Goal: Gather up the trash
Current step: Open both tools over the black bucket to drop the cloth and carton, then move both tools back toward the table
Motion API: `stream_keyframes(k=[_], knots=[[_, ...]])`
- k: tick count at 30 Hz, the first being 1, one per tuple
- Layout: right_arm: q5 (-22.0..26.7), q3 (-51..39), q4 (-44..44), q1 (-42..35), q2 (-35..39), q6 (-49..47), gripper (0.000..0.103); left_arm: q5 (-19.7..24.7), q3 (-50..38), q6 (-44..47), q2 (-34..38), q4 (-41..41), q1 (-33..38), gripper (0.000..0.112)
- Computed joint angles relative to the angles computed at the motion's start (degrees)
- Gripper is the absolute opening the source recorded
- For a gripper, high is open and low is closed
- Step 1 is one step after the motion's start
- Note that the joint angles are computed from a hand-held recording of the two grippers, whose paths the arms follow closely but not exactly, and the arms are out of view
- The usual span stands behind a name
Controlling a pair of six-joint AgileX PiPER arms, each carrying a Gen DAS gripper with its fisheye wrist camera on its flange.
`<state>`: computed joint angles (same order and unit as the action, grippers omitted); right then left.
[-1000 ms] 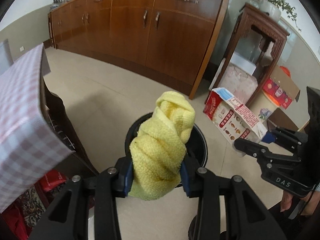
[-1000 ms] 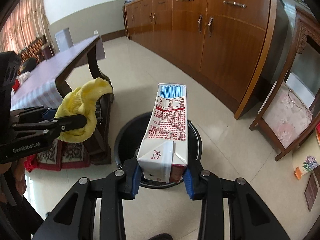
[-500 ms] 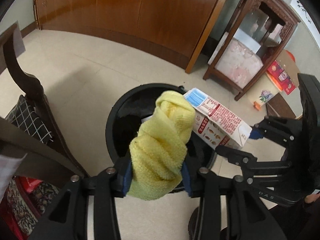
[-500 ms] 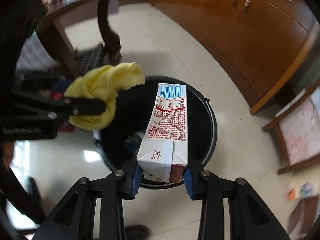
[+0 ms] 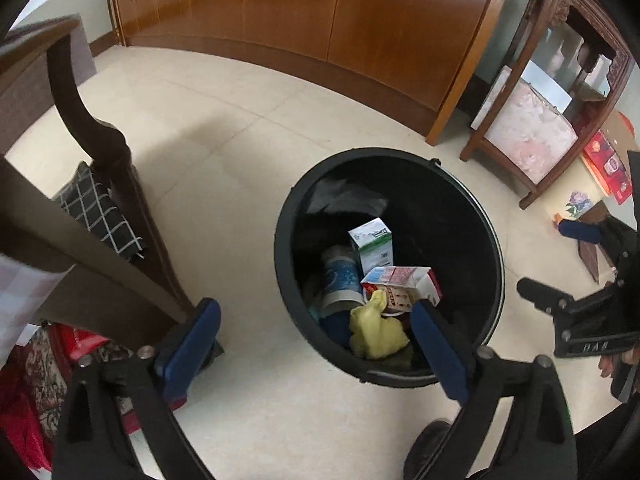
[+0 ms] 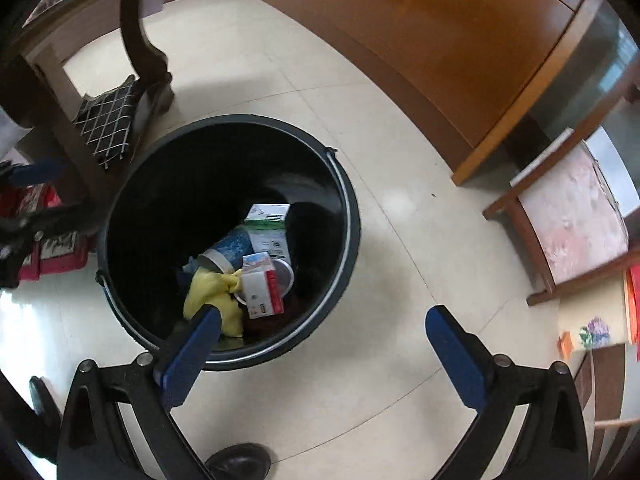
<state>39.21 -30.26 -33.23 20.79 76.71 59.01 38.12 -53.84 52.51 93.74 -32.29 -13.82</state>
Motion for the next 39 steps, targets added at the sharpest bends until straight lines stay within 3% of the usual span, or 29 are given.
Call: stream_keyframes(k=[9,19,26,39], knots=[[5.5,-2.7,-0.6,7.0,-1.9,6.7,0.103,0.9,1.4,-2.4,-5.5,2.6,1.1,0.099],[17.5,-10.4,-2.5,18.5,-6.0,15.7,0.103,4.6,0.7,-4.4,-13.9,4.4,5.8,0.099],[24.9,-19.2,-5.7,26.1,-5.1,18.9,0.103,8.9,-2.3,-1.8,-17.6,1.8,13.4,0.099],[26.3,-40.5,-10.0,30.2,8.3,14.0,0.103,11.5,-9.7,6.7,-15.6,-7.2,31.0,0.099]])
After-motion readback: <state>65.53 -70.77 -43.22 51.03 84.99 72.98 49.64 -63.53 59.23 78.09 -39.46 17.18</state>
